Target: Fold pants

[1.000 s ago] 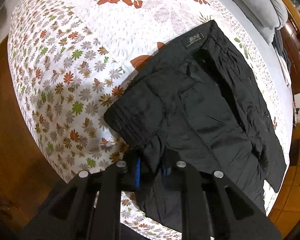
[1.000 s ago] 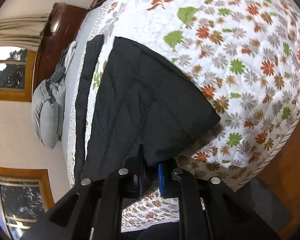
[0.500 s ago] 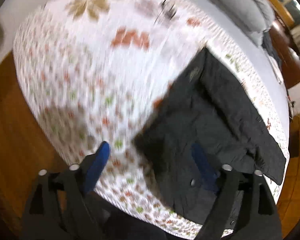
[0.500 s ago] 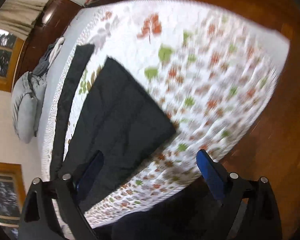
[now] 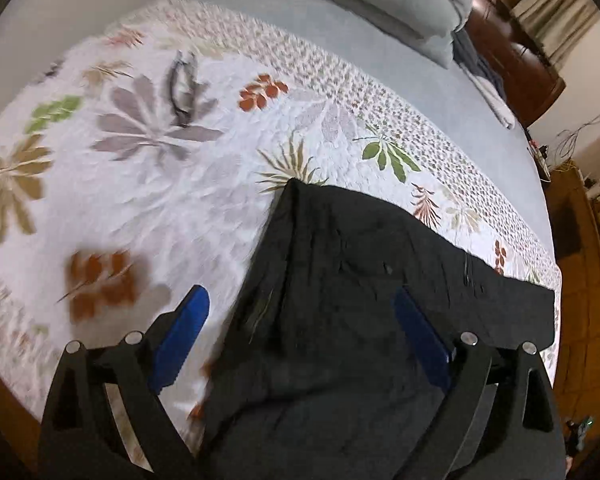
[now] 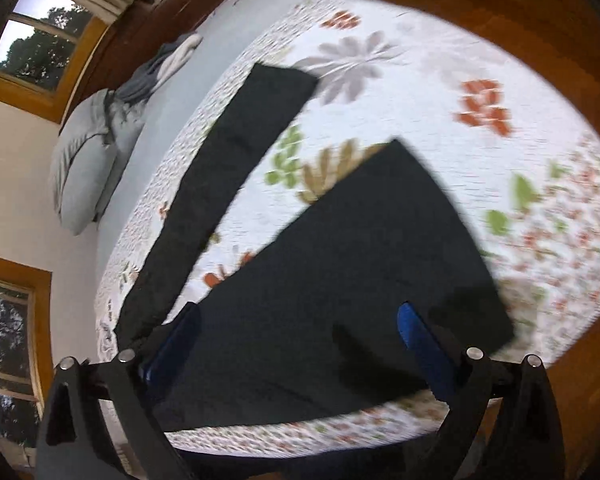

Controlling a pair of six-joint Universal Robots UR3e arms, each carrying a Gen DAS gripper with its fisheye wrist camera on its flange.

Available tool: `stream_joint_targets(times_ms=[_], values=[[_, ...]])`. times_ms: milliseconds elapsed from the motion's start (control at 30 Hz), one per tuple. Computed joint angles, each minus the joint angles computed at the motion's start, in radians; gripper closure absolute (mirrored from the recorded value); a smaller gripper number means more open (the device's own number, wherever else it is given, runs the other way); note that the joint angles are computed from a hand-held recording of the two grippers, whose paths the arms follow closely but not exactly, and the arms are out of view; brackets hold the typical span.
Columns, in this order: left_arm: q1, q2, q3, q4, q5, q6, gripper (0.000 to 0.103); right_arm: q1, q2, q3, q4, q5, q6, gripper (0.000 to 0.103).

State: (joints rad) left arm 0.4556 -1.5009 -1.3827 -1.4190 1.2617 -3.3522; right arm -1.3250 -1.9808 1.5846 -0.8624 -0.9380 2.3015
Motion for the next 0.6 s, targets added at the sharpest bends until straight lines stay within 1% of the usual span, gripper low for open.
stream_joint_targets(times_ms=[67,167,300,367,467,600], values=[[-0.008,-0.096,0.041,0.032,-0.009,-0.022,0.010,0.072,0.005,0.032,-0.064,0.014,0.066,0.004],[-0.019,-0.247,0.127,0.068,-0.012,-0.040,0.010,0.211,0.033,0.071,-0.208,0.008,0.193,0.004],[-0.018,-0.412,0.239,0.078,-0.036,-0.033,0.010,0.335,0.112,0.039,-0.341,0.002,0.312,0.004],[-0.011,-0.453,0.264,0.079,-0.051,-0.018,0.010,0.400,0.177,-0.001,-0.406,0.010,0.374,0.004],[0.007,-0.506,0.291,0.076,-0.102,0.016,0.010,0.494,0.279,-0.061,-0.505,0.008,0.467,0.004],[0.017,-0.556,0.323,0.060,-0.173,0.061,0.011,0.605,0.403,-0.137,-0.601,0.003,0.553,0.004]])
